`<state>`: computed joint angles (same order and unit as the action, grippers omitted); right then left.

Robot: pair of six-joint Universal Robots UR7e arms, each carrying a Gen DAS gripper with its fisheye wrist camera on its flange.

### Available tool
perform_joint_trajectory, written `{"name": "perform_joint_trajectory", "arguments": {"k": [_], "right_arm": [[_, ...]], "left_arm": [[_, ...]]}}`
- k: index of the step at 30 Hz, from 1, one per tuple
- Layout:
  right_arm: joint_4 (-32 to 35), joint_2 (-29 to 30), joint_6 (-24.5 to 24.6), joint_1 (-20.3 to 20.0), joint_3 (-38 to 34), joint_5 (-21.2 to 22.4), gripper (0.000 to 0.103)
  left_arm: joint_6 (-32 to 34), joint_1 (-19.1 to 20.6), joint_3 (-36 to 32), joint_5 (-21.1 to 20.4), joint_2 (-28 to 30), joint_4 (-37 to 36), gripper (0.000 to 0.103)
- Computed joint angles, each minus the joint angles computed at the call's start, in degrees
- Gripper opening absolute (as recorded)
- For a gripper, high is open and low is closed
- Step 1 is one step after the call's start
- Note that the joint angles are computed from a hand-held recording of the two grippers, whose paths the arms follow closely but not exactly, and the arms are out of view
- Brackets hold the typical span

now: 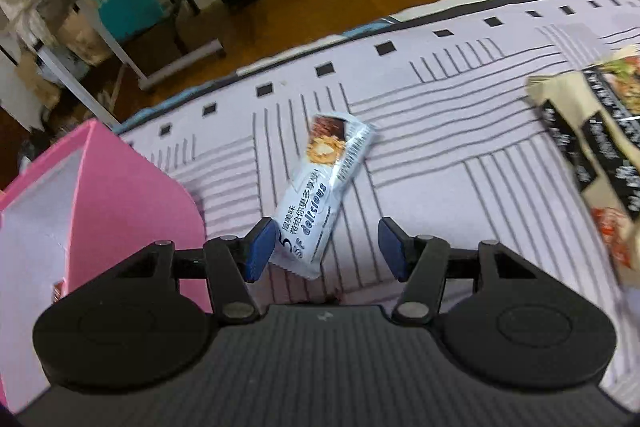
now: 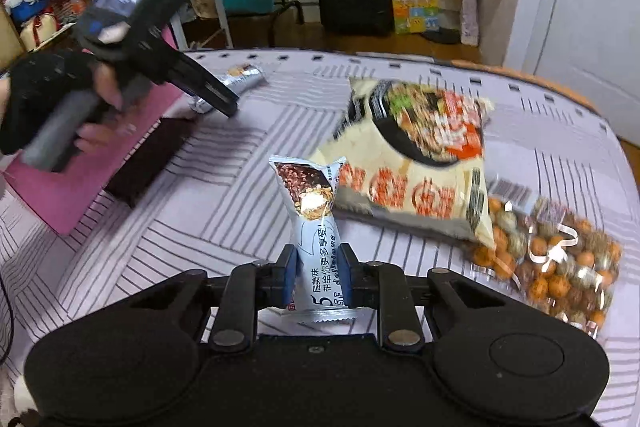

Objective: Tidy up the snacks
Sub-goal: 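Grasp a white snack bar with the left tool while the right tool grasps another, then carry both white snack bars into the pink box and open both tools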

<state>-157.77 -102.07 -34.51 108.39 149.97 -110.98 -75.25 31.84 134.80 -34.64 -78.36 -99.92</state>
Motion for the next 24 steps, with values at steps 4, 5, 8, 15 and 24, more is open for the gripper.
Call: {"name": "perform_joint_trajectory", "arguments": {"k": [4,5,8,15,24], "right_arm": [[0.4,1.5,0.1,0.5,-1.2,1.1,0.026],[0.4,2.2,0.3,0.5,-1.5,1.2,0.026],[-0.7,4.5,0.2,0.4,-1.7,1.0,0.026],[-2.0,6.1,1.2,0.9,-1.6,2.0,0.025],[6.2,5.3,10.3,4.4,-3.8,-0.8,0.025]], "left_arm": [[-0.4,0.8,-0.5,1.6,0.9,-0.1,0.055],[-0.5,1.2,-0.7,1.7,0.9,-0.2,0.045],[-3.2,1.8,-1.7,1.6,1.0,2.6,0.033],[-6.9,-0.5,-1.5,-0.2,-0.1,6.0,0.029],[-11.0,-10.5,0.6,-5.2,-5.5,8.2,0.029]]}}
